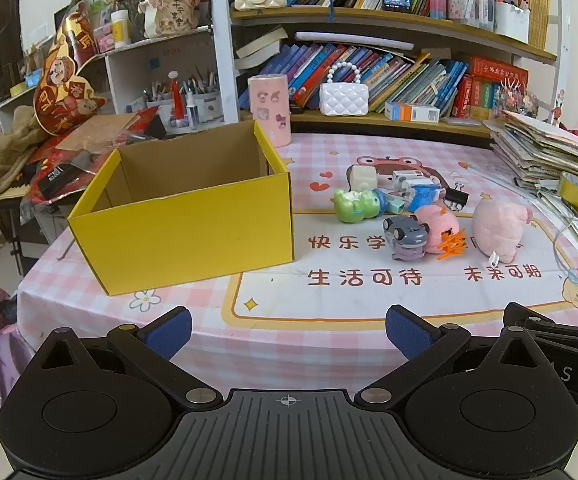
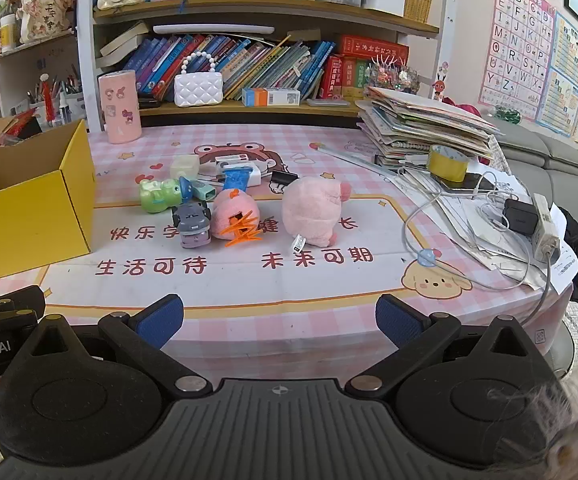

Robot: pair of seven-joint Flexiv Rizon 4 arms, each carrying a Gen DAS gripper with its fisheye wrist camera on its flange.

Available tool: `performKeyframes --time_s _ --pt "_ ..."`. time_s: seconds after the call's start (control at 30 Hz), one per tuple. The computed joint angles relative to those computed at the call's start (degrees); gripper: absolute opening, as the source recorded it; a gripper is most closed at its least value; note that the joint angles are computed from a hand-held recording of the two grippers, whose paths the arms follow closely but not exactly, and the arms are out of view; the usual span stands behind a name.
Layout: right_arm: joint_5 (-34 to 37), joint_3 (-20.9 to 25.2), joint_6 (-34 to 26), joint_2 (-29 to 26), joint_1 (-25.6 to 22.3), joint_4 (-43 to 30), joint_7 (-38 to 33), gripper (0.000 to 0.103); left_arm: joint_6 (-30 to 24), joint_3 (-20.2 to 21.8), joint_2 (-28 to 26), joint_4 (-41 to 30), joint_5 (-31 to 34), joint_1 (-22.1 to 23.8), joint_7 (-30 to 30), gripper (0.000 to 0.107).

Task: Organize objects
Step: 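Move both tools toward the toys on the table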

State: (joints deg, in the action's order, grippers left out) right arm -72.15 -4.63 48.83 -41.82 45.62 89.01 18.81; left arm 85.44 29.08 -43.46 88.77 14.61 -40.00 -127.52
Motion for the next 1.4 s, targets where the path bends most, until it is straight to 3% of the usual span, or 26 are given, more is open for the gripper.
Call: performKeyframes --time_s 0.6,1.4 --pt "0.5 -0.1 0.0 -0.4 0.1 -0.6 -0.5 0.103 0.0 -0.6 -0.3 -0.4 -0.1 0.6 0.4 0.103" --pt "4.3 -0.7 0.4 -1.6 -0.3 -2.2 -4.8 0.103 -2.5 -5.4 -1.1 -3.0 -1.7 4.2 3.2 0.103"
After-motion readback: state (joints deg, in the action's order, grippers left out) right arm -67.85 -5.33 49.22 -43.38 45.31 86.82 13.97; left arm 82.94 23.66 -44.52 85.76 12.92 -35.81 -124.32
